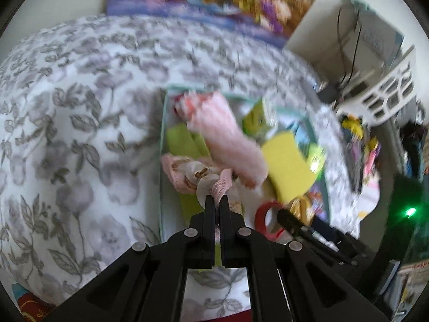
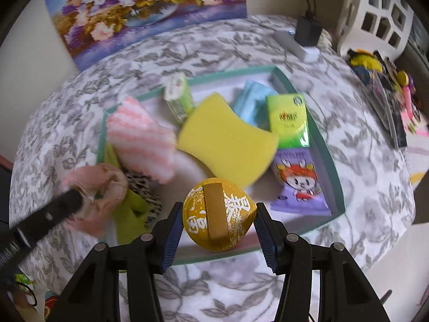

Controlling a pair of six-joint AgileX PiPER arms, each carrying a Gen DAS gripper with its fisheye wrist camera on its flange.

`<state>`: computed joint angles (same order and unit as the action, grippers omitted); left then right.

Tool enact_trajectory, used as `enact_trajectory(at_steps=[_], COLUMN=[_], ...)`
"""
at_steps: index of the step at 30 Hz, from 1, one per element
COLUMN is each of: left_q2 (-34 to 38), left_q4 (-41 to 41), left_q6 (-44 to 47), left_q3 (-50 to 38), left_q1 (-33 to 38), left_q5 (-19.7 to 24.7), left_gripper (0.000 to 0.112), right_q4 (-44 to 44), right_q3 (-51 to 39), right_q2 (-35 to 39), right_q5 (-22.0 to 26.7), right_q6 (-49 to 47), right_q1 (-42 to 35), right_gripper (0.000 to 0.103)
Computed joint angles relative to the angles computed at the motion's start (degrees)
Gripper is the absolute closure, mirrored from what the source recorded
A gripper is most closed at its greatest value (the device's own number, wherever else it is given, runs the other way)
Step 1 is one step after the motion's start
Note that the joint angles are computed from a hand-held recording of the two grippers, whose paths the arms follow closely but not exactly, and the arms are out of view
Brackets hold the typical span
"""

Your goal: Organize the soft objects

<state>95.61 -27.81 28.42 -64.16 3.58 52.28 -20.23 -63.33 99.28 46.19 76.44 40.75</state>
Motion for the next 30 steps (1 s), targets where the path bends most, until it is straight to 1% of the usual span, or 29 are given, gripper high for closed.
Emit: enact_trajectory(at_steps=[3, 5, 7, 8, 9, 10, 12, 13, 15, 16, 17, 18, 19, 20, 21, 22, 23, 24, 28, 30], left_q2=[2.7, 4.2, 5.4, 5.6, 5.6, 5.3, 4.5, 4.2, 4.0, 3.8, 3.6, 2.8, 2.1, 1.6, 1.0, 0.2, -0.5, -0.9, -3.1, -4.6], left_q4=[4.6, 5.4, 4.3, 3.7, 3.4, 3.5, 3.3, 3.2, 3.6, 4.2, 4.8, 5.8, 6.7, 7.5, 8.6, 10.3, 12.1, 13.7, 18.4, 20.0], left_q6=[-3.6, -4.8, -4.7, -4.5, -4.4, -4.4, -4.1, -3.9, -4.1, -4.6, -4.9, -5.5, -5.7, -5.9, -6.4, -7.3, -8.4, -9.1, -10.9, -10.8], left_q3=[0.3, 0.0, -0.6, -0.7, -0.8, -0.7, -0.1, 0.1, 0.2, -0.1, 0.0, 0.5, 0.9, 1.3, 1.8, 2.5, 3.1, 3.4, 5.7, 7.0], left_q1=[-2.3, -2.0, -0.5, 0.2, 1.0, 1.5, 2.9, 3.6, 4.7, 5.0, 5.2, 5.5, 6.0, 6.3, 6.5, 6.6, 6.6, 6.7, 7.5, 7.9], left_q5=[-0.4, 0.5, 2.5, 3.1, 3.6, 3.8, 3.9, 4.0, 4.4, 4.4, 4.0, 3.1, 2.6, 1.8, 0.8, -0.5, -1.6, -2.2, -5.3, -6.8], left_gripper=[0.110, 0.109, 0.103, 0.089, 0.073, 0.068, 0.064, 0.062, 0.055, 0.053, 0.051, 0.047, 0.043, 0.035, 0.029, 0.028, 0.028, 0.028, 0.028, 0.026], right_q4=[2.4, 3.1, 3.6, 3.8, 3.9, 4.1, 4.1, 3.9, 3.4, 3.2, 3.1, 2.8, 2.5, 2.1, 1.7, 1.6, 1.6, 1.3, -0.6, -1.1], right_q3=[0.7, 0.4, 0.2, 0.1, 0.1, 0.0, -0.1, -0.2, -0.2, -0.1, -0.1, -0.1, 0.0, 0.3, 0.5, 0.6, 0.6, 0.7, 1.3, 1.5], right_q2=[0.9, 1.7, 2.2, 2.4, 2.6, 2.7, 3.0, 3.1, 3.1, 3.1, 3.1, 3.1, 3.0, 2.6, 2.5, 2.4, 2.4, 2.3, 1.7, 1.5], right_q5=[-1.3, -1.4, -1.5, -1.5, -1.5, -1.4, -1.0, -0.9, -0.5, -0.4, -0.2, 0.1, 0.3, 0.3, 0.2, 0.2, 0.3, 0.4, 1.0, 1.3], right_q6=[-2.1, -2.8, -3.4, -3.6, -3.8, -4.0, -4.1, -4.0, -3.4, -3.1, -2.6, -2.3, -1.8, -1.2, -0.7, -0.2, 0.0, 0.5, 3.4, 4.4], right_q1=[-1.2, -1.3, -1.3, -1.3, -1.2, -1.2, -1.1, -1.0, -0.6, -0.4, -0.2, 0.1, 0.4, 0.8, 1.3, 1.6, 1.8, 2.2, 3.9, 4.7], right_gripper=[0.048, 0.048, 0.047, 0.046, 0.046, 0.045, 0.033, 0.032, 0.031, 0.030, 0.025, 0.022, 0.022, 0.022, 0.020, 0.018, 0.008, 0.000, 0.000, 0.000])
